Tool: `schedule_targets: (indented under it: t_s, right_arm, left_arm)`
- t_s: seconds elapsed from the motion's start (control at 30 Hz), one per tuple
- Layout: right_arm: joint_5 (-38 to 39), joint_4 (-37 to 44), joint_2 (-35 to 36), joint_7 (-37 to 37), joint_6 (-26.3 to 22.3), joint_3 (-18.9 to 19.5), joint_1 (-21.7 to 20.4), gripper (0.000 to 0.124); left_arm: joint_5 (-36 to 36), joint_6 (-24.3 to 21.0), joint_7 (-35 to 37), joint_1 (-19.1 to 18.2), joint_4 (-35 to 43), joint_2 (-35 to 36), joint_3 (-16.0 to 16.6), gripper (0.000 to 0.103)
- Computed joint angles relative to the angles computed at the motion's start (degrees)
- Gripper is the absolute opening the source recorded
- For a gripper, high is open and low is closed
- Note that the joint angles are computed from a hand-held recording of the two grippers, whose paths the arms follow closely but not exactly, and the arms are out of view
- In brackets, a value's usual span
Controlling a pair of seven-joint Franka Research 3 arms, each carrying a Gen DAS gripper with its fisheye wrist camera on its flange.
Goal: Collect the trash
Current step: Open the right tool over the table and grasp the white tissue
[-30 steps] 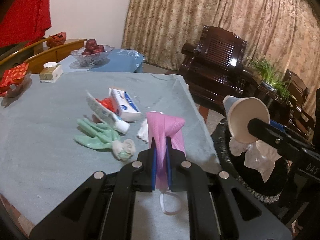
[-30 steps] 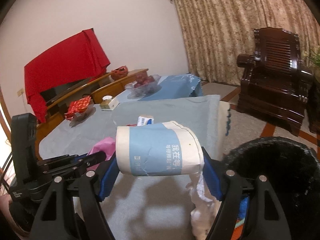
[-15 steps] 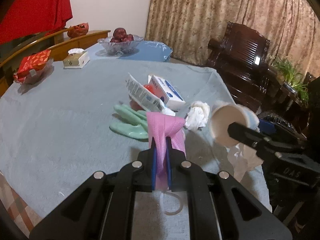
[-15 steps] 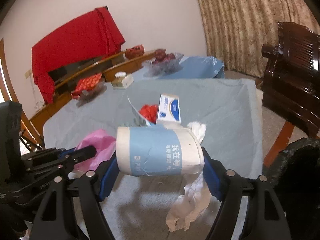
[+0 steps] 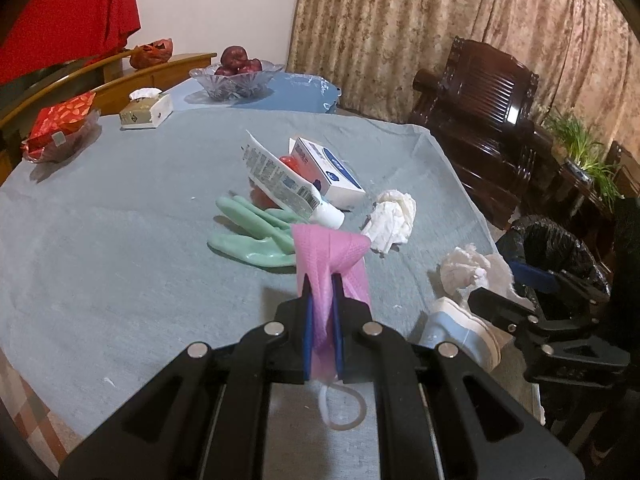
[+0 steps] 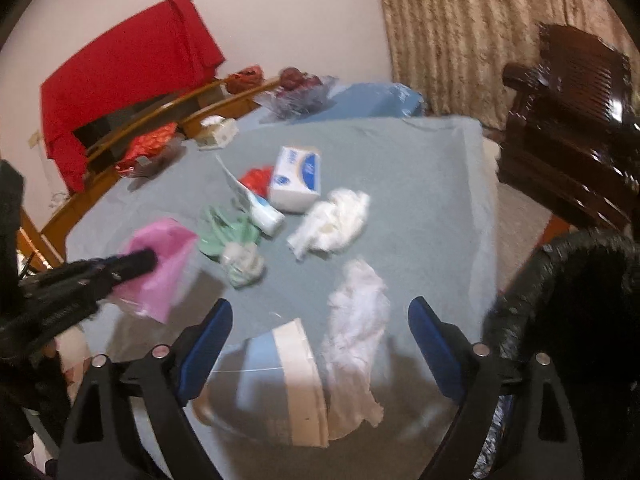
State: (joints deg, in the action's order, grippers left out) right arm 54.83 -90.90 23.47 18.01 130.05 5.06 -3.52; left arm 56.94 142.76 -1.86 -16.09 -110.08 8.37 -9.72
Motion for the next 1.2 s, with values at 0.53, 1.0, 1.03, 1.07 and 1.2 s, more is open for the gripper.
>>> schedule_targets:
  t_s: [0.53, 1.0, 1.03, 1.07, 1.2]
  right_arm:
    - [-1.19, 4.83, 2.54, 3.69, -0.03, 0.32, -1.76, 0.078]
    - [-10.99, 6.74, 5.13, 6.16, -0.32, -0.10, -0.70, 0.023]
    - [-11.11, 6.48, 4.97, 5.72, -0.06, -0.08, -0.67, 0.018]
    - [-11.06, 6.48, 4.85, 5.40, -0.11, 0.00, -0.72, 0.011]
    - [-8.94, 6.25, 4.13, 3.46, -0.50, 0.55, -1.62, 0.005]
  left_arm:
    - [0.24, 1.59, 0.44, -0.50, 1.44, 1.69, 0.40, 0.008]
    - [-0.74, 2.33, 2.10, -1.34, 3.14, 3.13, 0.99, 0.008]
    - [-0.69, 2.33, 2.12, -1.37, 3.12, 3.06, 1.03, 0.008]
    - [-0.67, 2.20, 2.18, -1.44, 3.24, 3.05, 1.02, 0.008]
    - [-0.42, 1.92, 2.31, -1.62, 3.61, 3.03, 1.02, 0.008]
